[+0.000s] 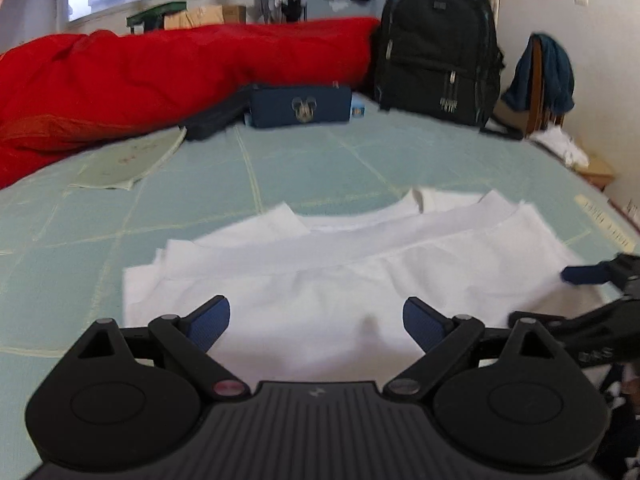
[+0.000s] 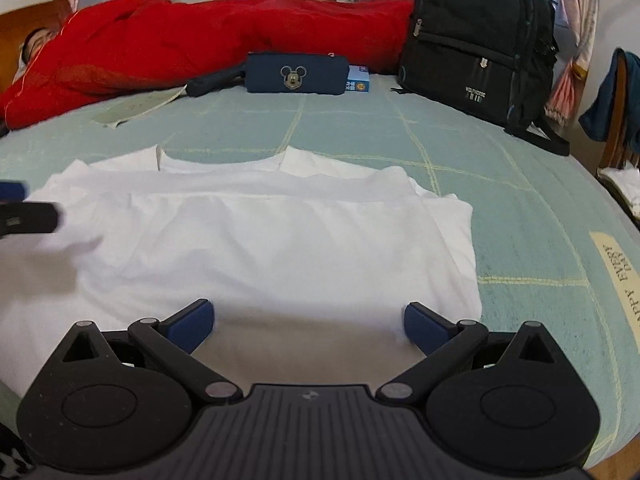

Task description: Fold clothes

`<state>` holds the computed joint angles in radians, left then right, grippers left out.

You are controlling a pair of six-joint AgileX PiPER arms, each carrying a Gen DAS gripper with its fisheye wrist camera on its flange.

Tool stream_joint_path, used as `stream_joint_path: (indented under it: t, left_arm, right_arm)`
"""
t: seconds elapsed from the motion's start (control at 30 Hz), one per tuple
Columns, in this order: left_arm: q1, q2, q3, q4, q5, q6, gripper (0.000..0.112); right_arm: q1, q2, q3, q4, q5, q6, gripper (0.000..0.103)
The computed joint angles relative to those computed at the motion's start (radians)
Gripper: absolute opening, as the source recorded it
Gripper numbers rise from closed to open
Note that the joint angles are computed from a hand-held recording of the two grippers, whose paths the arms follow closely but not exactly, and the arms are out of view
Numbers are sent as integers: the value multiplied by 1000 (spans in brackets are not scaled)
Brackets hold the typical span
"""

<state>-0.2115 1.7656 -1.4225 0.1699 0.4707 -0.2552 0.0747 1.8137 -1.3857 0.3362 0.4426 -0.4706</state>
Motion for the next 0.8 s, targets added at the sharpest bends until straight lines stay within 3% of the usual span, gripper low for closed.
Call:
stream_joint_path:
  t: [0.1, 0.17, 0.3, 0.4, 0.5, 0.6, 0.8]
  left_arm:
    - [-8, 47, -10, 22, 19, -34, 94]
    - [-5, 16, 66, 38, -48, -38, 94]
    - [3, -27, 82, 1, -26, 27, 94]
    - [12, -23, 77, 19, -5, -9, 96]
    - [29, -38, 131, -41, -51, 48, 96]
    - [25, -60, 124, -37, -23, 54, 96]
    - [40, -17, 90, 45, -6, -62, 99]
  right_arm:
    - [-15, 7, 4, 69, -2, -71, 103]
    - [-24, 7, 15, 123, -11, -122, 103]
    - [-21, 10, 34, 152, -45, -158, 103]
    - [-21, 7, 41, 165, -52, -172, 103]
    - [-33, 5, 52, 233, -55, -243, 103]
    - [-35, 4, 59, 251, -62, -265, 103]
    - [-30, -1, 63, 230, -66, -251, 103]
